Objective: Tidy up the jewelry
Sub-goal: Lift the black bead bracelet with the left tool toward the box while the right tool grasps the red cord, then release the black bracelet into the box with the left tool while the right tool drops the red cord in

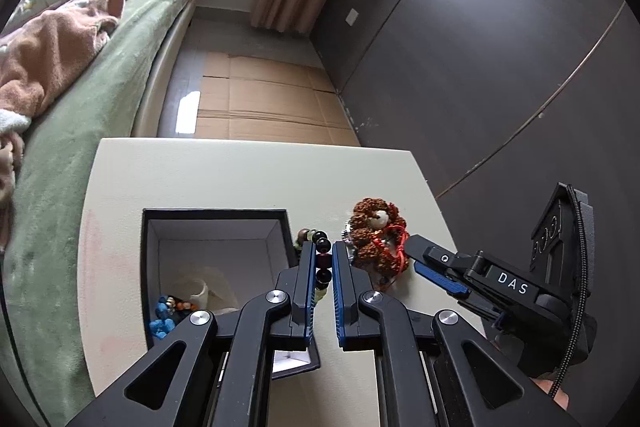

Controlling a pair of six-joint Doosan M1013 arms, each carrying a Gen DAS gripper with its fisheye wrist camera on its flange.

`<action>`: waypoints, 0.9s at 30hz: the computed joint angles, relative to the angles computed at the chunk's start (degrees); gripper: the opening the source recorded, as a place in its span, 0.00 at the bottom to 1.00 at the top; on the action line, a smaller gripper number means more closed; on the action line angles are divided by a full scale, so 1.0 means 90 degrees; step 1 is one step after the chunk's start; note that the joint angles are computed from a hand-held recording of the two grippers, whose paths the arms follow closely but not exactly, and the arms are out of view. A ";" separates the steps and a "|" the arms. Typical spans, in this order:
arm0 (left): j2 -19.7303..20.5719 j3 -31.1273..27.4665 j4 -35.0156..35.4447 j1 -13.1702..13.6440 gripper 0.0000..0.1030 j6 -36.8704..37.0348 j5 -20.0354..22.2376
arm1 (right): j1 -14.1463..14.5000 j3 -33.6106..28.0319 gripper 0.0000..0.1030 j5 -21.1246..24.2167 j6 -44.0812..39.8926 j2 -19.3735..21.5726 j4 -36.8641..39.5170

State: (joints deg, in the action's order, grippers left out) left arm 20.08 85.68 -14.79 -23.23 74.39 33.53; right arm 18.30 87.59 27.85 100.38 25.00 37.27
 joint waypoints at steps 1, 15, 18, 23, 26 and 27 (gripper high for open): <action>-0.0010 0.0010 0.0088 0.0012 0.08 -0.0078 0.0011 | 0.0033 -0.0028 0.49 -0.0040 -0.0037 0.0019 -0.0047; -0.0296 0.0348 0.0535 0.0285 0.08 -0.0623 -0.0158 | 0.0248 -0.0600 0.13 0.0468 0.1021 0.0393 -0.1740; -0.0395 0.0431 0.0547 0.0338 0.08 -0.0682 -0.0319 | 0.0186 -0.0455 0.10 0.0337 0.0772 0.0294 -0.1277; -0.0413 0.0459 0.0149 0.0401 0.08 -0.0331 -0.0366 | 0.0171 -0.0243 0.10 0.0022 0.0434 0.0078 -0.0918; -0.0380 0.0436 -0.0192 0.0425 0.08 0.0012 -0.0308 | 0.0141 -0.0095 0.10 -0.0204 -0.0127 -0.0047 -0.0251; -0.0372 0.0426 -0.0259 0.0428 0.08 0.0114 -0.0303 | 0.0131 -0.0032 0.10 -0.0300 -0.0468 -0.0095 0.0118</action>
State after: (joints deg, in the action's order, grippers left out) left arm 16.73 89.52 -17.12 -19.39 75.41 30.80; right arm 19.48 87.30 25.15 96.17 24.14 38.34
